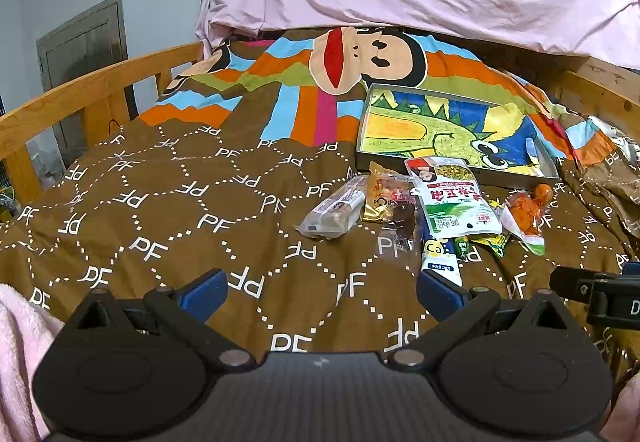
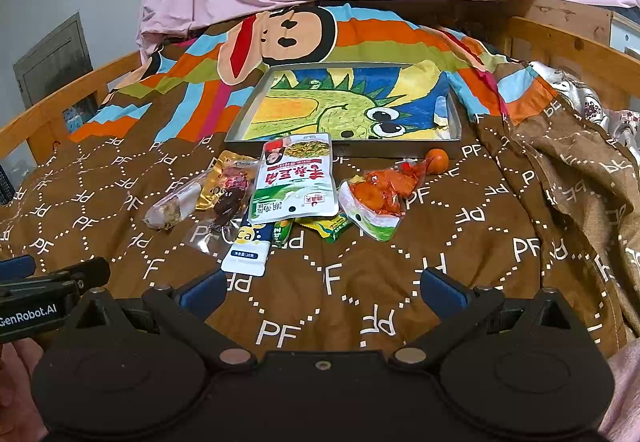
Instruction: Organize snacks
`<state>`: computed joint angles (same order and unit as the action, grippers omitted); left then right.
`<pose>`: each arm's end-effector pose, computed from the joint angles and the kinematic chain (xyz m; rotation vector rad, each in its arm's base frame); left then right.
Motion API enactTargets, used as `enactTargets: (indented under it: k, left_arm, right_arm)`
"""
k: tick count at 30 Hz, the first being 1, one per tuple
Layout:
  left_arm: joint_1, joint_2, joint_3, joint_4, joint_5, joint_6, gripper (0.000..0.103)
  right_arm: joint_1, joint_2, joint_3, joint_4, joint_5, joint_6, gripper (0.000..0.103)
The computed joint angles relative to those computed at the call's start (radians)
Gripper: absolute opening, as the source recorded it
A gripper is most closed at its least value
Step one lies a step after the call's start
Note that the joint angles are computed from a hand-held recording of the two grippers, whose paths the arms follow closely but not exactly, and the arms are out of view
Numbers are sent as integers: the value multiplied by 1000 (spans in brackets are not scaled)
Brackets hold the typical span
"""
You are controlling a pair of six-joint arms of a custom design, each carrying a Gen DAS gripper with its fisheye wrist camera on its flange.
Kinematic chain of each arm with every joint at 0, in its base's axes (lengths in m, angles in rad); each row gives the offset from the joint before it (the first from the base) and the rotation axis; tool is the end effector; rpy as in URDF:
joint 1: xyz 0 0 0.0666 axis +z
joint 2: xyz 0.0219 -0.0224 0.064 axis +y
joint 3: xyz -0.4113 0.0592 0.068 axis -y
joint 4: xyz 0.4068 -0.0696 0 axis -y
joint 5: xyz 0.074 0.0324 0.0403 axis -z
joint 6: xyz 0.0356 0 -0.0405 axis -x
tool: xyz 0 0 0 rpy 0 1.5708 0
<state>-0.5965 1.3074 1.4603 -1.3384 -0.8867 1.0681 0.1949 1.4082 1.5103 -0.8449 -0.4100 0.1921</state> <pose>0.3616 -0.2127 0.5179 -0.7168 2.1052 0.3885 0.4933 0.1114 0.5167 -0.6412 2.1919 0.4743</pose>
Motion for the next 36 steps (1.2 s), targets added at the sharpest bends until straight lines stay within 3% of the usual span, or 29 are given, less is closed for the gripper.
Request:
enactTargets:
  k: [8, 19, 25, 27, 29, 31, 36]
  left_arm:
    - [9, -14, -17, -15, 34, 12, 102]
    - [146, -22, 1, 60, 269, -49, 102]
    - [244, 17, 48, 82, 354, -249, 102]
    - [284, 30, 63, 100, 414, -353, 102]
    - [337, 39, 71, 140, 521, -474, 102]
    - [385, 48, 77, 173, 602, -542, 102]
    - [450, 73, 73, 262, 640, -652, 102]
  right_arm:
    - [-2, -1, -2, 3, -23, -9, 102]
    - [2, 53, 65, -52, -65, -16, 102]
    - [17, 160, 185, -154, -89, 4, 102]
    - [29, 178, 200, -144, -70, 27, 102]
    - [40, 201, 223, -142, -58, 47, 102]
    - [54, 229, 252, -140, -47, 66, 102]
    - [97, 290, 293, -49, 13, 103, 102]
